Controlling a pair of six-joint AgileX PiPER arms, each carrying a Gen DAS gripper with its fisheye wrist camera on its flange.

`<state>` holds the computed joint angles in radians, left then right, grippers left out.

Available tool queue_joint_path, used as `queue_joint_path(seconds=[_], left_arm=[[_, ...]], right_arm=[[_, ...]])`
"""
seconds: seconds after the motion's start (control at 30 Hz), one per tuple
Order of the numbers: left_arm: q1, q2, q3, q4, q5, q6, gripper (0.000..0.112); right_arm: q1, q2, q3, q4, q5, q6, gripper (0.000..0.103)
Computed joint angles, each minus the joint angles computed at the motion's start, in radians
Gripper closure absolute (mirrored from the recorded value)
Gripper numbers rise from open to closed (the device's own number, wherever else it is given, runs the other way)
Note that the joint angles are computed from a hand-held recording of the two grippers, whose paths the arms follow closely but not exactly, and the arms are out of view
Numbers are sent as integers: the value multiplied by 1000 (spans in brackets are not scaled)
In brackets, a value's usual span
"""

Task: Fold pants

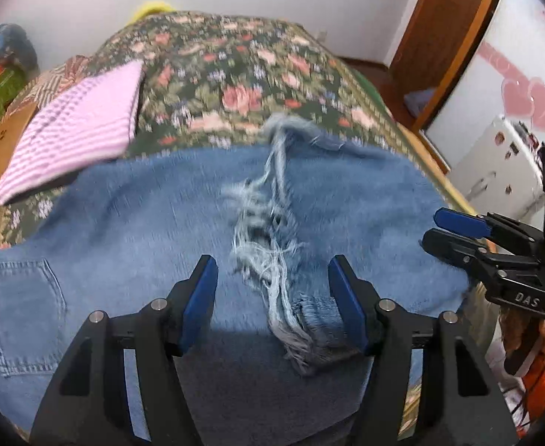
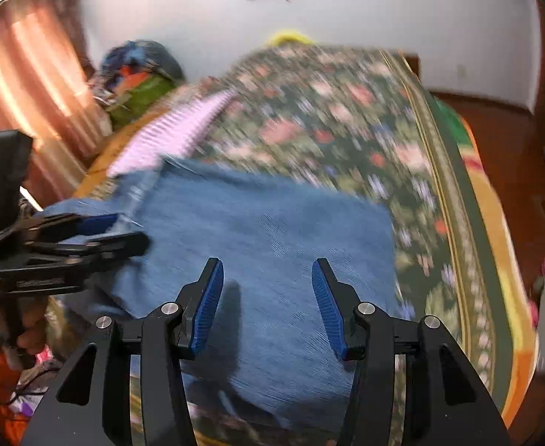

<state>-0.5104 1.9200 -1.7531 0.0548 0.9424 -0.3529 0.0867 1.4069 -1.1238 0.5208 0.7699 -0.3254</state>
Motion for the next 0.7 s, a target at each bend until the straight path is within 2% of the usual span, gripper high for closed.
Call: queue_joint_path(seconds=[0.07,0.17,0.3,0.4,0.53,0.7], left_arm=[[-15,-38,71,31,-43,-10,47],[-25,-69,115,59,-58,-6,47],[-15,-107,153,78,-61,-30,47],[-11,-158,195,167,-64,-108,47],[38,-281,291,229,-84,-180,47],[162,-473,415,289,-65,-246,47]], right_arm=[[-4,-6,48,24,-9,-25,57],[13,-56,101,12,-35,-8,57],[-23,-93,105,19,30,-11,57],[-46,-105,70,-13,102,5,57],[-47,-128,36,-64,132,27,56],[16,-121,-31,-78,99,52,56]])
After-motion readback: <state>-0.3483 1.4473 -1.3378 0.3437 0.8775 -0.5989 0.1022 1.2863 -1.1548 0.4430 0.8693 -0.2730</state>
